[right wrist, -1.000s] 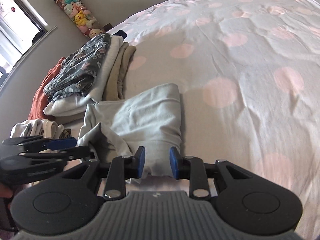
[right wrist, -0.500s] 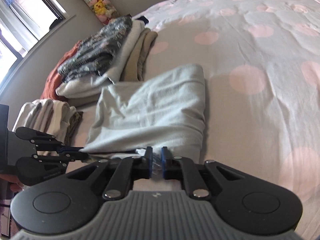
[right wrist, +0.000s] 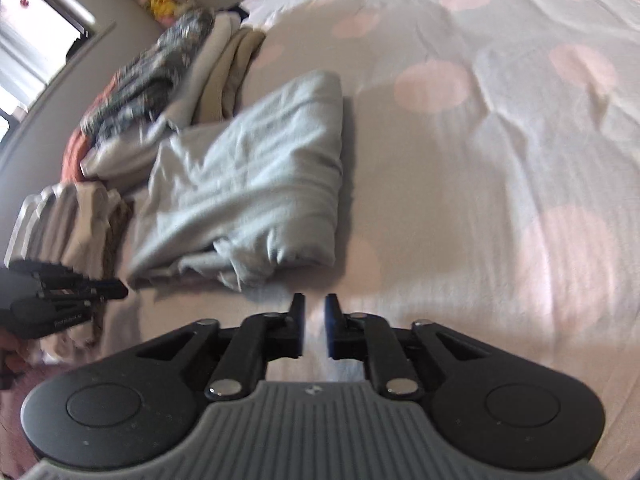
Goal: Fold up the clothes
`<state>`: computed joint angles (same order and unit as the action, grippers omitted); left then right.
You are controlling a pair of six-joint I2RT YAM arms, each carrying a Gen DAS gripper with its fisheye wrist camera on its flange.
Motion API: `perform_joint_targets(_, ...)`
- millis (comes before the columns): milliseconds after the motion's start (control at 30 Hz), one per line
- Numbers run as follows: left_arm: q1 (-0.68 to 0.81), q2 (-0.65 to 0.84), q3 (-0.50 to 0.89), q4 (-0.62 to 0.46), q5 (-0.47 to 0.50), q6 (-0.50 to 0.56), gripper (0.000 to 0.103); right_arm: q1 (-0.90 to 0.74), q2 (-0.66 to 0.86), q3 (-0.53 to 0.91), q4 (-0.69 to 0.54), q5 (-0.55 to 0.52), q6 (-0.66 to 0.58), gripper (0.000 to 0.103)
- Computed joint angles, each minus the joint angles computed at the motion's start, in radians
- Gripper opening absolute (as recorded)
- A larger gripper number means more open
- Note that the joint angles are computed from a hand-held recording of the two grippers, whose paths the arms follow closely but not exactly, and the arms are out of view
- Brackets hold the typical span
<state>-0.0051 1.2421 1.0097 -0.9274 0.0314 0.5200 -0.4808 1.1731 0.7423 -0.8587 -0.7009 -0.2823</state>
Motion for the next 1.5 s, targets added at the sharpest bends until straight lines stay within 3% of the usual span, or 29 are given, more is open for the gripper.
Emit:
perform_joint_targets(33, 0.017, -0.006, 0.018, -0.003, 0.031, -0.015, 0.015, -0.016, 0.004, 0.013, -0.001, -0.021, 0.011, 0.032)
perform_joint_targets(67, 0.029, -0.002, 0.037, 0.004, 0.063, -0.042, 0.020, -0.030, 0.008, 0.026, -0.001, -0.042, 0.023, 0.037)
perform_joint_targets(200, 0.036, 0.052, 0.099, 0.066, 0.147, -0.176, 0.041, -0.002, 0.048, 0.061, 0.057, -0.065, 0.094, 0.041)
perform_joint_targets(367, 0.004, 0.175, 0.105, 0.200, 0.148, -0.300, 0.041, 0.049, 0.157, 0.124, 0.142, -0.060, 0.142, 0.046)
perform_joint_targets(467, 0.010, 0.244, 0.114, 0.248, 0.168, -0.336, 0.041, 0.076, 0.242, 0.182, 0.187, -0.058, 0.164, 0.058)
perform_joint_targets(767, 0.056, 0.457, 0.192, 0.331, 0.273, -0.378, 0.042, 0.170, 0.548, 0.343, 0.347, -0.049, 0.264, 0.058)
perform_joint_targets(867, 0.096, 0.492, 0.202, 0.340, 0.350, -0.406, 0.042, 0.180, 0.613, 0.361, 0.400, -0.093, 0.298, 0.054)
perform_joint_targets(933, 0.115, 0.493, 0.189, 0.349, 0.393, -0.418, 0.038, 0.187, 0.630, 0.363, 0.420, -0.105, 0.313, 0.041)
perform_joint_targets(1000, 0.116, 0.477, 0.167, 0.360, 0.411, -0.441, 0.017, 0.186, 0.633, 0.365, 0.421, -0.111, 0.330, 0.028)
perform_joint_targets(1033, 0.112, 0.465, 0.155, 0.368, 0.413, -0.457, 0.016, 0.174, 0.614, 0.354, 0.421, -0.128, 0.351, 0.020)
perform_joint_targets(1100, 0.093, 0.435, 0.126, 0.386, 0.400, -0.485, 0.014, 0.150, 0.576, 0.331, 0.418, -0.160, 0.392, 0.016)
perform_joint_targets(1300, -0.066, 0.383, 0.087, 0.379, 0.385, -0.538, 0.011, -0.009, 0.307, 0.264, 0.192, -0.150, 0.268, 0.015)
perform_joint_targets(1400, -0.225, 0.387, 0.082, 0.422, 0.325, -0.597, 0.011, -0.193, 0.257, 0.299, -0.064, -0.143, 0.084, 0.015)
perform_joint_targets(1500, -0.365, 0.411, 0.105, 0.433, 0.272, -0.634, 0.011, -0.397, 0.256, 0.306, -0.229, -0.130, -0.096, 0.015)
